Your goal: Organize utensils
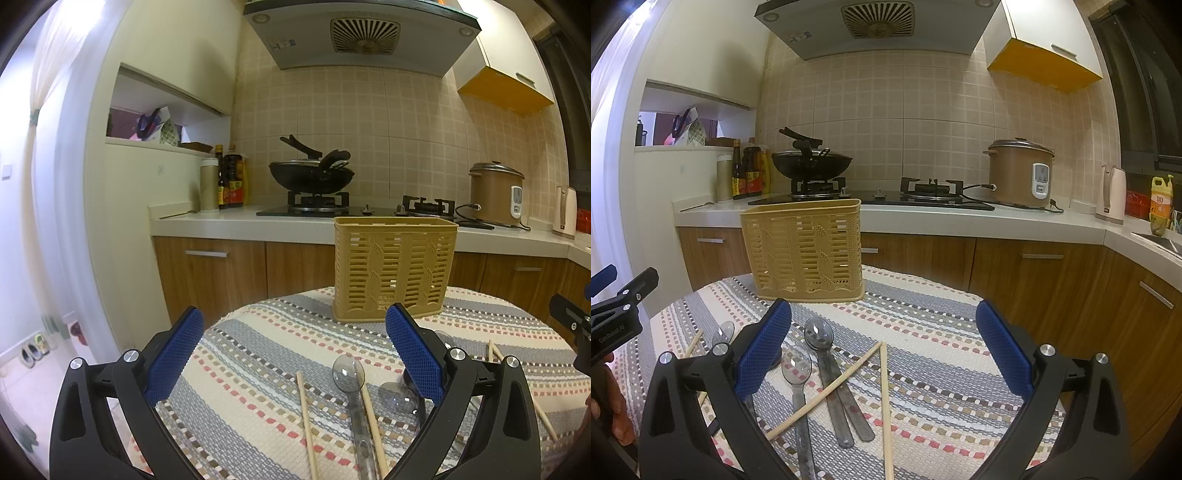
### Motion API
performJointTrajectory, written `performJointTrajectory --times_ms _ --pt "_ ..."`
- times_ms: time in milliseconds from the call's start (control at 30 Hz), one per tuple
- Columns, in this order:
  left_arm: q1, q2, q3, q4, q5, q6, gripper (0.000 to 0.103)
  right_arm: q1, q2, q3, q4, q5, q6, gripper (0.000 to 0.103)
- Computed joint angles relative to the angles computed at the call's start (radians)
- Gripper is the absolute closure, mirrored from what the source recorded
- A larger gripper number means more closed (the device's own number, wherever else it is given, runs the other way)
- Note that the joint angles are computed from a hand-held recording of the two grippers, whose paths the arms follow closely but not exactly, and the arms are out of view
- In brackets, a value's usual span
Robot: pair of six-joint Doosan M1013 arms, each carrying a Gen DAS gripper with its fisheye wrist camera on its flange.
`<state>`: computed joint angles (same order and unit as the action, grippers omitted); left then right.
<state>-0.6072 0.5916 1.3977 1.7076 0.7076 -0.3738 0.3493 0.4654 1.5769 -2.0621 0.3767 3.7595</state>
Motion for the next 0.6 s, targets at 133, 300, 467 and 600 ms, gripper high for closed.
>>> performJointTrajectory --times_ms 133,300,467,600 --pt "0.0 0.0 0.001 0.001 0.0 -0.001 0.008 0.001 0.0 0.0 0.005 0.002 -0.006 0.008" --pt "0.0 0.002 -0.001 -0.003 -0.002 0.007 0.008 0.0 0.001 -0.002 0.011 0.002 -0.015 0.008" --pt "-0.001 0.002 -0.001 -0.008 -0.003 0.008 0.008 0.002 0.003 -0.005 0.044 0.01 -0.045 0.008" --pt "0.001 -0.001 0.002 -0.013 -0.004 -0.001 0.008 0.004 0.007 -0.013 0.097 0.019 -0.092 0.008"
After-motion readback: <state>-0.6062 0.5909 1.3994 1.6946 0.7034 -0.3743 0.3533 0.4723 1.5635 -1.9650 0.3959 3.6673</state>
